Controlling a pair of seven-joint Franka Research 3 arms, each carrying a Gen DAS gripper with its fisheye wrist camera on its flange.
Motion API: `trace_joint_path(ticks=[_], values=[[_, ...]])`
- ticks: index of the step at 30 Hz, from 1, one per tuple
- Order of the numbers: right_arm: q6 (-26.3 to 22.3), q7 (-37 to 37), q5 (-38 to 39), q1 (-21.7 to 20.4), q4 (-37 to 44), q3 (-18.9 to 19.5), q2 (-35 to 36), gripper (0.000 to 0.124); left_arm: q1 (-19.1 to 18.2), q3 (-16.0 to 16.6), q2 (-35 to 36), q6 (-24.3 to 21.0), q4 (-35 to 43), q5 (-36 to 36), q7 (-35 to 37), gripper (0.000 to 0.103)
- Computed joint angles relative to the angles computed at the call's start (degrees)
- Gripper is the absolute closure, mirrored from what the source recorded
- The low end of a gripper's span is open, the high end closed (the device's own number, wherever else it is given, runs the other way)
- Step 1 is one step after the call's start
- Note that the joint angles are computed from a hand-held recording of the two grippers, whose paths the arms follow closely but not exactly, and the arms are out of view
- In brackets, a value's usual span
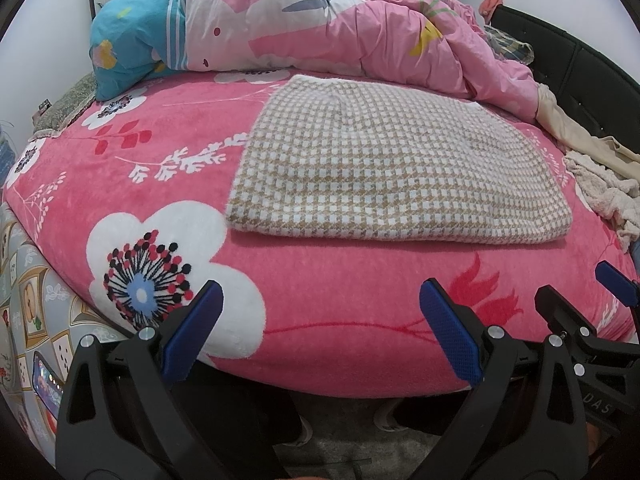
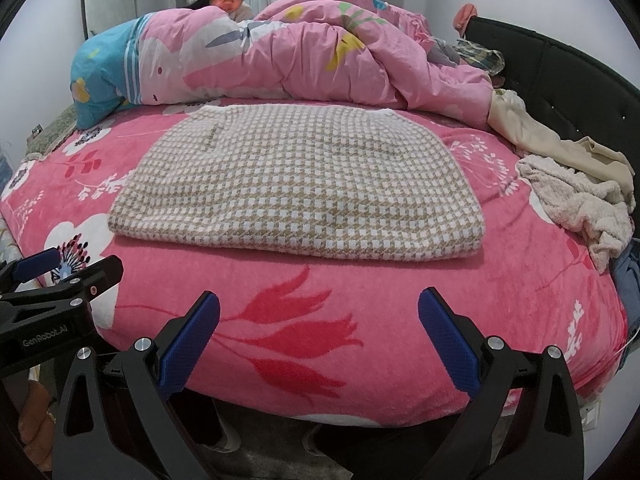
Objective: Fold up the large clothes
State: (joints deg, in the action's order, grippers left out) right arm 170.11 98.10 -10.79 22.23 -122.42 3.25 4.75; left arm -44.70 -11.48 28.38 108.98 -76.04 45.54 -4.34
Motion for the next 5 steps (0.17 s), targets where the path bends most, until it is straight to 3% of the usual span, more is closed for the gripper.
trace_joint_path(ticks=[5], values=[[0.0,-0.2,0.2,0.0,0.0,0.0,0.0,0.027,-0.1,0.1,0.4,-0.2,0.5,0.0,0.0,0.008]])
